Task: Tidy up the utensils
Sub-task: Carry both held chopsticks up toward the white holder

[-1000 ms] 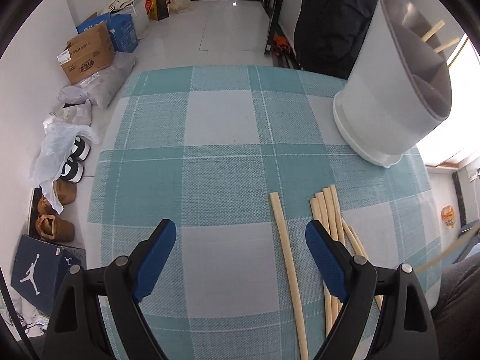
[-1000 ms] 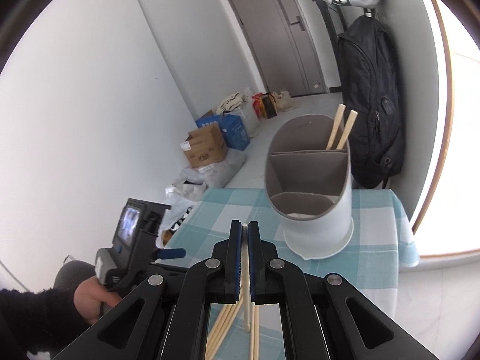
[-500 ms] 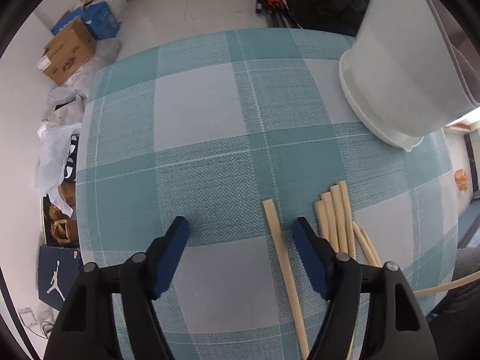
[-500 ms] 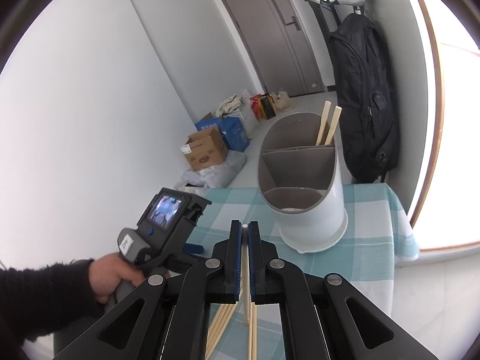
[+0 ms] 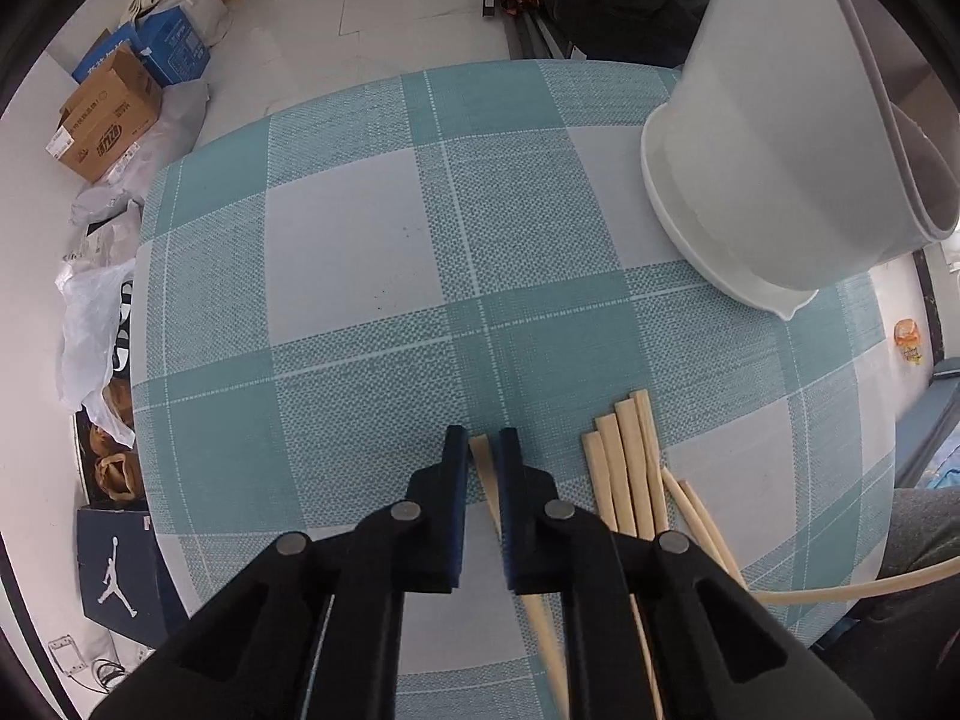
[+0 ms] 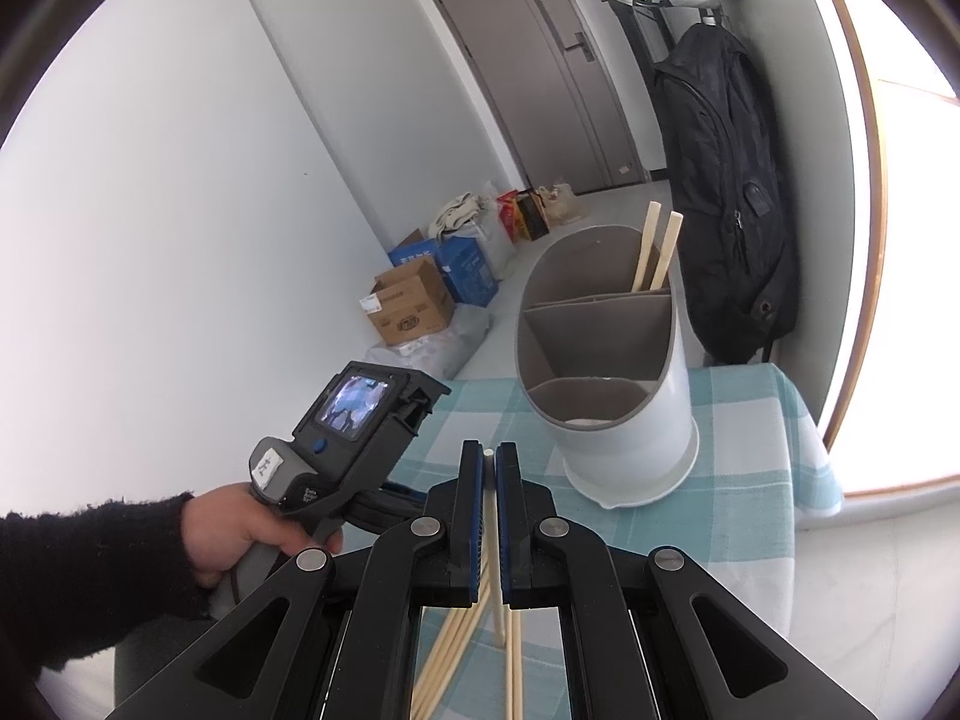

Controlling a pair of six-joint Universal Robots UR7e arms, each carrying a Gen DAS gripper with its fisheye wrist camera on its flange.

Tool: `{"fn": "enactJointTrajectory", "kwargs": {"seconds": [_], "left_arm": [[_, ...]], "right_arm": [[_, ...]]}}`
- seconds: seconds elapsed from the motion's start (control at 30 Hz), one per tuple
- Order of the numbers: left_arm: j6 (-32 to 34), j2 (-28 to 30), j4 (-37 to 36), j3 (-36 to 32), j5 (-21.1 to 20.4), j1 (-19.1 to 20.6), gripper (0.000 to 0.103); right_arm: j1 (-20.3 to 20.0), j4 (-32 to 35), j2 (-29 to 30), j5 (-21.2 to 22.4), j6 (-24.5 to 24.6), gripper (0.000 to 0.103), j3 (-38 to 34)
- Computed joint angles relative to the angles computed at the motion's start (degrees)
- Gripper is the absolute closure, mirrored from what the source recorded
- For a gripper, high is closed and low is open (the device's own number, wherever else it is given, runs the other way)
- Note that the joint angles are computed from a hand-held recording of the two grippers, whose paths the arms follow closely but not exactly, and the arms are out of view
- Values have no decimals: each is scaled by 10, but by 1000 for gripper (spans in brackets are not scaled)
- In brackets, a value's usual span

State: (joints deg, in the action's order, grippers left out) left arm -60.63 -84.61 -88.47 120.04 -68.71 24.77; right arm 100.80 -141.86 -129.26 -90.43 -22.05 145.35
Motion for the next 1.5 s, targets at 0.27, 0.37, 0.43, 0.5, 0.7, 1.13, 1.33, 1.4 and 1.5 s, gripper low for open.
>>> {"fn": "enactJointTrajectory", "kwargs": {"seconds": [0.27,0.37,0.43,0.5,0.7,1.13,1.33,1.4,1.5], "left_arm": [[-41,-76,-70,43,45,-46,101],[-71,-108,-73,54,101,-102,101],[-91,-129,-69,59,135,-140,101],[-104,-142,-64,62,160,-170,101],[-73,-168,-100,81,192,-184,101],[32,-187,-132,66,211,-214,101],[63,-164,-147,37,220,-212,101],[73,-143,-133,14,229,-210,101],[78,-128,-137,-8,238,-206,101]], "right_arm": [[19,-27,9,-24,11,100,6],[26,-42,14,-33,17,100,9],[31,-45,14,-37,18,100,10],[38,-52,14,-43,19,100,10],[66,-73,22,-58,23,100,8],[99,-120,46,-84,55,100,7],[127,-137,73,-100,68,100,-25],[139,-144,85,-110,73,100,-42],[147,-138,102,-120,86,100,-70]]}}
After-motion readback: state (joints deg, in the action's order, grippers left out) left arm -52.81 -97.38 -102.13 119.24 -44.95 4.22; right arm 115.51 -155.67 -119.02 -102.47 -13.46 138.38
